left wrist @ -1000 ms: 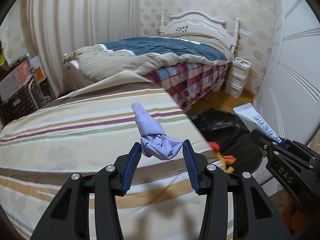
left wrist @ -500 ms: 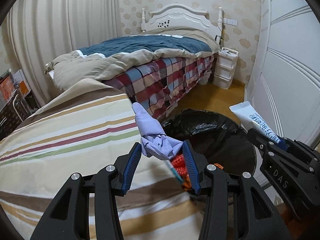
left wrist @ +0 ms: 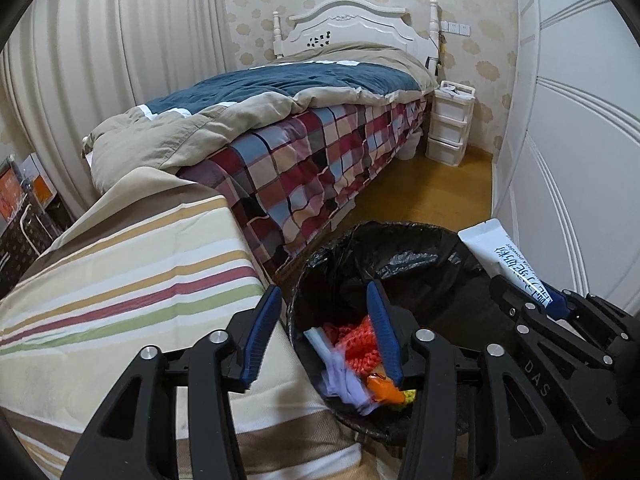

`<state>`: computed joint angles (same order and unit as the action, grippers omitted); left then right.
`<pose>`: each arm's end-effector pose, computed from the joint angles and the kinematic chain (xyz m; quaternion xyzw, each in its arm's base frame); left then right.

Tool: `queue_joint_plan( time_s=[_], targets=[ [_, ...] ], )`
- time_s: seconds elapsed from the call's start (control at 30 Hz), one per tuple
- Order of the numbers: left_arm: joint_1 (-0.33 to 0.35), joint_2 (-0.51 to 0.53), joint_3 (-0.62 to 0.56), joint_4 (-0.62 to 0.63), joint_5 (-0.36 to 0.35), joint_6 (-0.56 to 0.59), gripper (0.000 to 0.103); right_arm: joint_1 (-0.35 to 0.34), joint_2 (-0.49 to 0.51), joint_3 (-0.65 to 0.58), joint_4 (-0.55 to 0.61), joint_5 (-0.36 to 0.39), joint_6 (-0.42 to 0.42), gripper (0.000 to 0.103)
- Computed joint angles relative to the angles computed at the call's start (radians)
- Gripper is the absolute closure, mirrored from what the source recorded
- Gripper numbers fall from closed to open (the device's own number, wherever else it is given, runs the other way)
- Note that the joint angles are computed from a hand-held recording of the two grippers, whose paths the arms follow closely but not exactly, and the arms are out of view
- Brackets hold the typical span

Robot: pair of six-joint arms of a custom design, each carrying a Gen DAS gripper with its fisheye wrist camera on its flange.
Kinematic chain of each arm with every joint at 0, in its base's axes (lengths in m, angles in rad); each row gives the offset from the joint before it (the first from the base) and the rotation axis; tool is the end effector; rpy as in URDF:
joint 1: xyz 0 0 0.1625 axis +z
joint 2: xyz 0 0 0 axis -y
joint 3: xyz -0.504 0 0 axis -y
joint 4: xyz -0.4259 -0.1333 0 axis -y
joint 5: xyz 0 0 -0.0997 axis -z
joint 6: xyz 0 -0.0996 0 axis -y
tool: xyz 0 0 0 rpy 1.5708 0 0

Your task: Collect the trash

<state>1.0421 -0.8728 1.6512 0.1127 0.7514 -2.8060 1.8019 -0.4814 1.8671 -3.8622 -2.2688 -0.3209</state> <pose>-0.1208 -0.6154 0.1340 0.2416 0.8409 -0.3405 0.3443 0.2156 -0.6136 0.0086 0.0863 -0.8538 0.3969 0.3256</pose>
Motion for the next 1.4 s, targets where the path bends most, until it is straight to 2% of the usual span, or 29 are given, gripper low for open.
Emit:
queue_joint_plan(
  time_s=[0.07,0.13,0.27,0.33,0.53,0.87,1.4],
  targets=[
    [0.001,-0.003,0.006,-0.014,-0.001,-0.003,0.033,-0.004,0.001,0.000,0.004,-0.003,0.002,0.070],
    [0.001,-0.002,0.003,-0.011,-0.001,-0.007,0.032,-0.002,0.005,0.000,-0.009,-0.016,-0.004,0.059],
    [-0.004,-0.008,0.017,-0.044,-0.032,0.014,0.026,0.002,0.005,0.007,-0.028,-0.030,-0.010,0.056],
    [-0.005,-0.014,0.022,-0.046,-0.037,0.010,0.025,0.008,0.006,0.012,-0.045,-0.042,-0.014,0.048],
    [-0.018,-0.056,0.072,-0.087,-0.066,0.025,0.022,0.035,0.008,0.028,-0.088,-0.071,-0.034,0.036],
    [-0.031,-0.150,0.169,-0.112,-0.083,-0.010,0.021,0.091,0.015,0.065,-0.143,-0.100,-0.050,0.029],
    [-0.064,-0.314,0.337,-0.144,-0.164,-0.065,0.019,0.195,0.035,0.135,-0.268,-0.136,-0.094,0.018]
  ],
)
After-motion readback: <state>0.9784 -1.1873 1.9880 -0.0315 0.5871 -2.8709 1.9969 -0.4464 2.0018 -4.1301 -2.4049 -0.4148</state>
